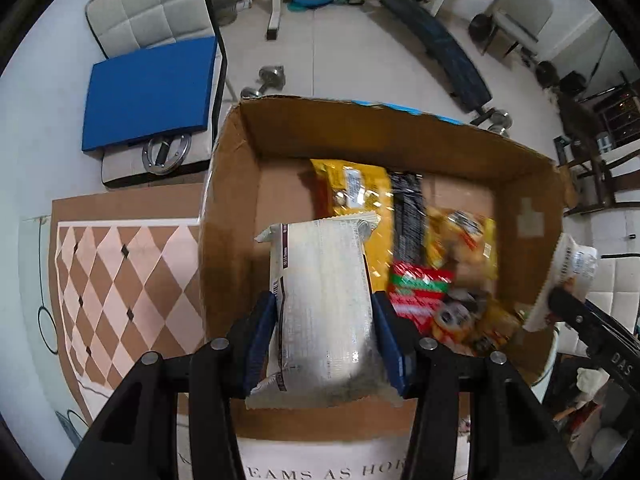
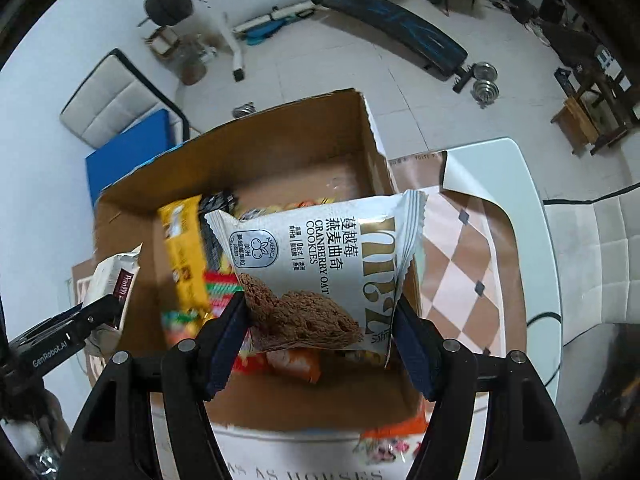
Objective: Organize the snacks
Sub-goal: 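Carry both packets into the box and open both tools to release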
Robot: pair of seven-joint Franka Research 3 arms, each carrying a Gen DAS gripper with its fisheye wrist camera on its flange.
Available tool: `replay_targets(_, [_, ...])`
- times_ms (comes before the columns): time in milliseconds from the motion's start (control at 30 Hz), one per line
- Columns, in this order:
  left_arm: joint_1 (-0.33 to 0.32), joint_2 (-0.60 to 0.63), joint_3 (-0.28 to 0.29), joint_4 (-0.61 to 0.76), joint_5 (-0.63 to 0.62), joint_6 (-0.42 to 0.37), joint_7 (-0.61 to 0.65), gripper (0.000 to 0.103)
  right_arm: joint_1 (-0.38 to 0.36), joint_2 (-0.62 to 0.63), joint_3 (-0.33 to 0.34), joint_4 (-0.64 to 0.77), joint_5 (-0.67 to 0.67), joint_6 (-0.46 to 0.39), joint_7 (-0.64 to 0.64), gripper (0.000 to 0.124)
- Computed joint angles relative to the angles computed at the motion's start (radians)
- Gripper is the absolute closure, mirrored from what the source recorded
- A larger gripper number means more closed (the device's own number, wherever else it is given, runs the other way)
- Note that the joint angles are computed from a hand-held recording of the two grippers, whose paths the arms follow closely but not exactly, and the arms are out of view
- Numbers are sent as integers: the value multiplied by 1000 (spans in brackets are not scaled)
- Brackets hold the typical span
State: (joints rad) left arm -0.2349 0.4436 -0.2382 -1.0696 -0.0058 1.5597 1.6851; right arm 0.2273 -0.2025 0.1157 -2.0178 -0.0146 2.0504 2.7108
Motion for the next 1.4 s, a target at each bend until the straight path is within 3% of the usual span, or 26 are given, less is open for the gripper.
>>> replay_targets(233, [-52,173,16,212,60,-105,-17,57,-10,58,-23,0,12,31,-31,52])
replay_targets(467, [-73,232,26,276,74,-137,-45,56,-8,103,-43,5,62,13,-74,44])
replay_targets(533, [-72,264,23,330,58,-174,-62,49,-5,111,-46,16,76,9,-102,38])
replay_targets(600, [-78,291,25,376,56,-197,-65,20,-1,129,-44,42,68,-16,-112,35])
replay_targets(667, [-72,269,23,344,47,-175,-62,15,2,137,-45,52,72,-23,-117,35])
replay_targets(933, [-29,137,6,156,6,-73,-48,15,19,142,-42,70,78,-54,-138,32])
replay_targets(1233, [37,-154,-1,-251,-34,161,-3,15,52,93,-10,59,43,-77,-109,32])
replay_targets(1400, [55,-317,7,-444,-72,273,34,15,74,51,26,59,-41,-110,-47,32])
